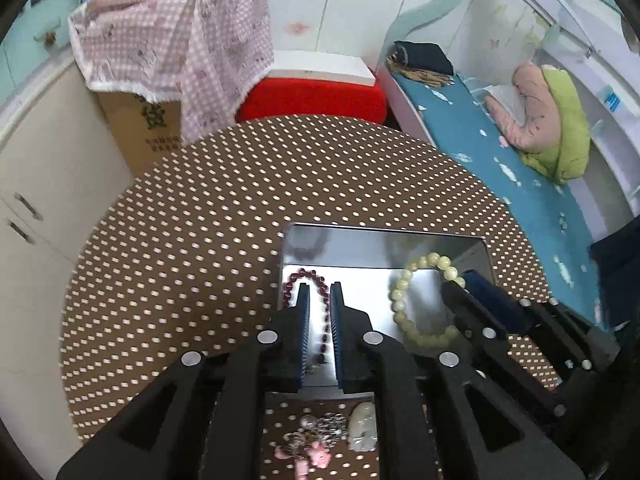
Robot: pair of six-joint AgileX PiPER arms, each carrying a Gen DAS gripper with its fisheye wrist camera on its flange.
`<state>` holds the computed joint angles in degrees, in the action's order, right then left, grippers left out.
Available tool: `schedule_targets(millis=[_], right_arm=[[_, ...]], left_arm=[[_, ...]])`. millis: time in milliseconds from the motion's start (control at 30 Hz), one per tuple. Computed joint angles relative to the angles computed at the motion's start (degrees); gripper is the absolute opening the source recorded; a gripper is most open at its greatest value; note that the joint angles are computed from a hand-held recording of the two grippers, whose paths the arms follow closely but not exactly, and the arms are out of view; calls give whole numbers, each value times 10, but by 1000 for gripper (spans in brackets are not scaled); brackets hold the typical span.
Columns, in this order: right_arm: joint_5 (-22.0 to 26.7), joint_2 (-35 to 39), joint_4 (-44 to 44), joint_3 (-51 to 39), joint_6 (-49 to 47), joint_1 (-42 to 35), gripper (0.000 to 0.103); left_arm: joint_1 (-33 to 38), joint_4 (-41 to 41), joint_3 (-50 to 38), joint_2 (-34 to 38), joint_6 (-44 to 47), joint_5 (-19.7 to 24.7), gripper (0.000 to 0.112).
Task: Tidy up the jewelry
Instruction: 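Carry both bracelets into the metal box and open both tools, then withdraw both tools from the box toward the remaining jewelry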
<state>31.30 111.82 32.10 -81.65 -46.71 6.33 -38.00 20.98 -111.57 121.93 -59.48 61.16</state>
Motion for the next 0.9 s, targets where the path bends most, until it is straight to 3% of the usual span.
schedule_targets(millis=[67,167,233,333,900], right_arm=[[9,-10,15,8,-18,-7,46],[6,-43,71,37,-74,-14,74],[-35,-70,63,66,-78,-6,75],[-31,-88,64,71,-84,-12,75],[-58,-254,110,213,-166,-55,84]], left_arm=[[-2,-2,18,-15,-3,-10,22],[-10,-1,39,-34,-5,-22,31],[-20,18,36,-38,-22,-6,41],[-42,62,49,-57,-54,13,53],[-149,154,135,-145,-160,86,60]])
